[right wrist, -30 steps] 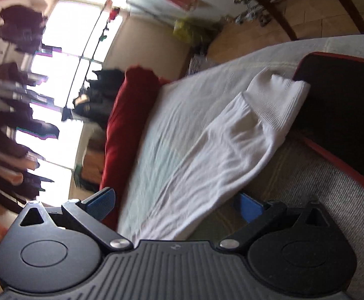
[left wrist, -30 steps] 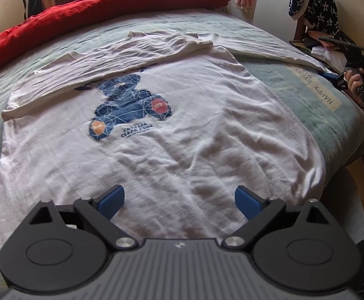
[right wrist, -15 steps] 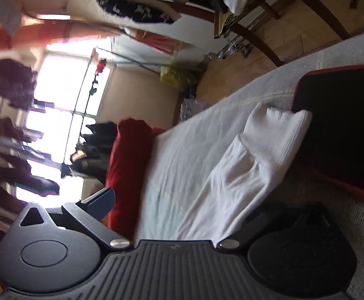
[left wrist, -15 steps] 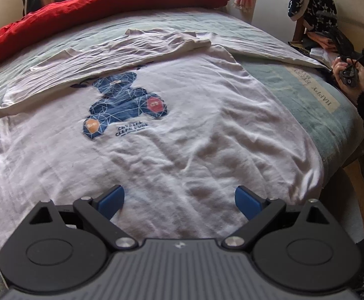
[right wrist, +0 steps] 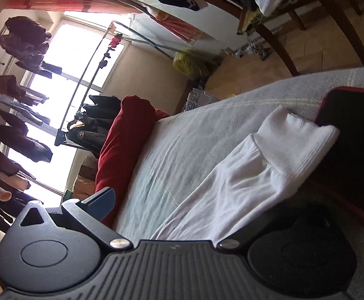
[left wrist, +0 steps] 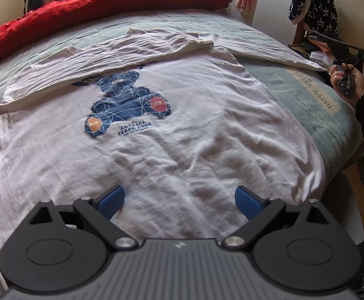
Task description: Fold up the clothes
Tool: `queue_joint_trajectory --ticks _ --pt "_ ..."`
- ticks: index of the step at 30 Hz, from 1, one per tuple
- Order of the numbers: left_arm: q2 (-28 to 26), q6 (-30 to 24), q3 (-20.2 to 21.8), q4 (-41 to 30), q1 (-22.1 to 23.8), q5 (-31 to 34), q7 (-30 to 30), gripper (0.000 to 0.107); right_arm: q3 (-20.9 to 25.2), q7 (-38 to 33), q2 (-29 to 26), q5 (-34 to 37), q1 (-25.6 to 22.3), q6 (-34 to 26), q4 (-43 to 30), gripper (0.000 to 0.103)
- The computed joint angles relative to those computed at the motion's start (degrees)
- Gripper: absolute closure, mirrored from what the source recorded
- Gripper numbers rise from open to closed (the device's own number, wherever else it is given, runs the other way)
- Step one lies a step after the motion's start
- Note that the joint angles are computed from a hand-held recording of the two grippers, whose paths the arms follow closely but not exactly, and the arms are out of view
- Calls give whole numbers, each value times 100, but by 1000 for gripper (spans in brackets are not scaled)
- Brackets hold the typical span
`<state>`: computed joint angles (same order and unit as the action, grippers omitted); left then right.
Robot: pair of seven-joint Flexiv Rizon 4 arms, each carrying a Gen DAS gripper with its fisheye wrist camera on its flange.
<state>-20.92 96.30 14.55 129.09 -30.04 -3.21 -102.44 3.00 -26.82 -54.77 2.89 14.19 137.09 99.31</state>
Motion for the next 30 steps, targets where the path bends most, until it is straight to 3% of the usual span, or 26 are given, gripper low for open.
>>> queue_joint_trajectory --ticks 3,7,11,13,16,19,20,21,23,25,30 --pt "21 2 5 21 8 6 -11 12 -68 -75 53 188 117 -113 21 0" --pt "29 -17 75 11 -31 25 -41 12 204 227 321 -92 -125 -490 183 0" --pt "-39 -68 149 -60 -96 39 -87 12 632 960 134 -383 -431 -27 91 0" --pt "-60 -118 269 -106 -213 92 -131 12 443 1088 83 -3 -171 -70 -16 0" --pt "-6 -39 63 -33 -2 121 -118 12 159 1053 90 422 147 -193 -70 3" --pt "1 73 -50 31 106 78 -103 12 -35 980 162 792 353 -497 34 34" --pt "-3 101 -61 45 112 60 -88 12 -57 991 158 895 378 -549 80 59" --pt "-8 117 -78 51 121 41 -61 12 -45 1021 132 951 367 -557 119 101" --pt "-2 175 -164 93 193 -6 3 12 244 1248 -119 615 50 -126 147 103" --pt "-4 234 -223 127 234 -75 56 12 277 1281 -76 232 -73 -123 273 103" --pt "7 345 -256 213 196 -287 166 12 -4 1148 55 499 223 -484 276 103"
